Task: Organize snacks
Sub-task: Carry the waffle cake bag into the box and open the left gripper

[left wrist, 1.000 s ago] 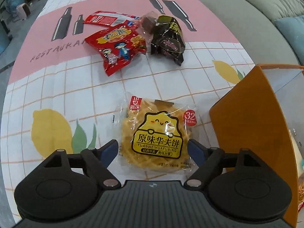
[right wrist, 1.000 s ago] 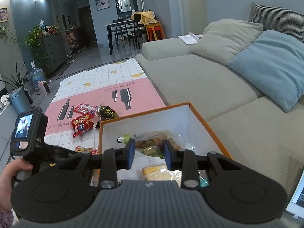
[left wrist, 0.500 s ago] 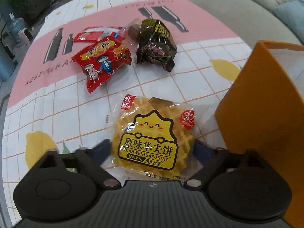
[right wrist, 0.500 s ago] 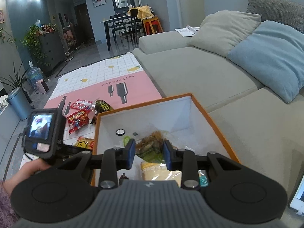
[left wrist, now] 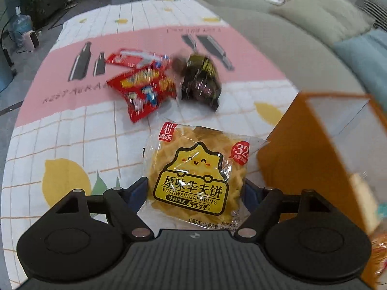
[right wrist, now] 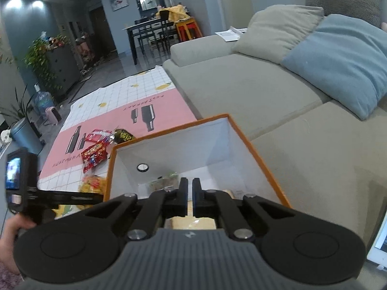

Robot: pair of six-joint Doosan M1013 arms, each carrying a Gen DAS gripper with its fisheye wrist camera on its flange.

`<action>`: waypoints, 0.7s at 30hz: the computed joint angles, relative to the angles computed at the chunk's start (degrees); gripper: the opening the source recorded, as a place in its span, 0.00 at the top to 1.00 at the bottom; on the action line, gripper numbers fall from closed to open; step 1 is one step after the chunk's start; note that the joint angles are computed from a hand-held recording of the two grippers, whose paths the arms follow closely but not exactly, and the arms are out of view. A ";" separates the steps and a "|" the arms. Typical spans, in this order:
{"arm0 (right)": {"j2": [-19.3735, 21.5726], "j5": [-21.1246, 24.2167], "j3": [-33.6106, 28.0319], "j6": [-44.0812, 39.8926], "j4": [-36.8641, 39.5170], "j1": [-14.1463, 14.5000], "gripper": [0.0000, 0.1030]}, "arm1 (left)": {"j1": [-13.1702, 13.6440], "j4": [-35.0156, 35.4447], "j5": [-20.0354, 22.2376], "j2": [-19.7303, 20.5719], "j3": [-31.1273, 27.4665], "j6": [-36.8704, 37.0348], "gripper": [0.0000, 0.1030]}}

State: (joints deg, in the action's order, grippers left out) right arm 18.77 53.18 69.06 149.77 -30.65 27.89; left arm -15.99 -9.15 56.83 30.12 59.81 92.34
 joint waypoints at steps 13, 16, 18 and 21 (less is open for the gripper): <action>-2.15 -1.36 2.18 -0.20 4.00 -1.72 0.99 | -2.65 -10.14 0.52 -4.65 -1.91 4.86 0.12; -2.92 -2.54 2.86 -1.23 5.36 -2.21 0.98 | -5.09 -8.51 2.69 -3.47 -4.41 2.10 0.12; -3.12 -2.22 2.90 -3.16 6.21 -2.51 0.97 | -6.70 -5.64 4.80 -1.70 -6.84 -0.98 0.12; -2.67 1.25 1.91 -7.43 7.10 -2.48 0.96 | -7.96 -5.43 9.29 1.54 -10.69 -4.97 0.12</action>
State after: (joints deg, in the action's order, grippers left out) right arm 16.10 54.43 70.96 142.33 -23.55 25.41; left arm -23.96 -14.58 66.12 31.66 49.12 87.38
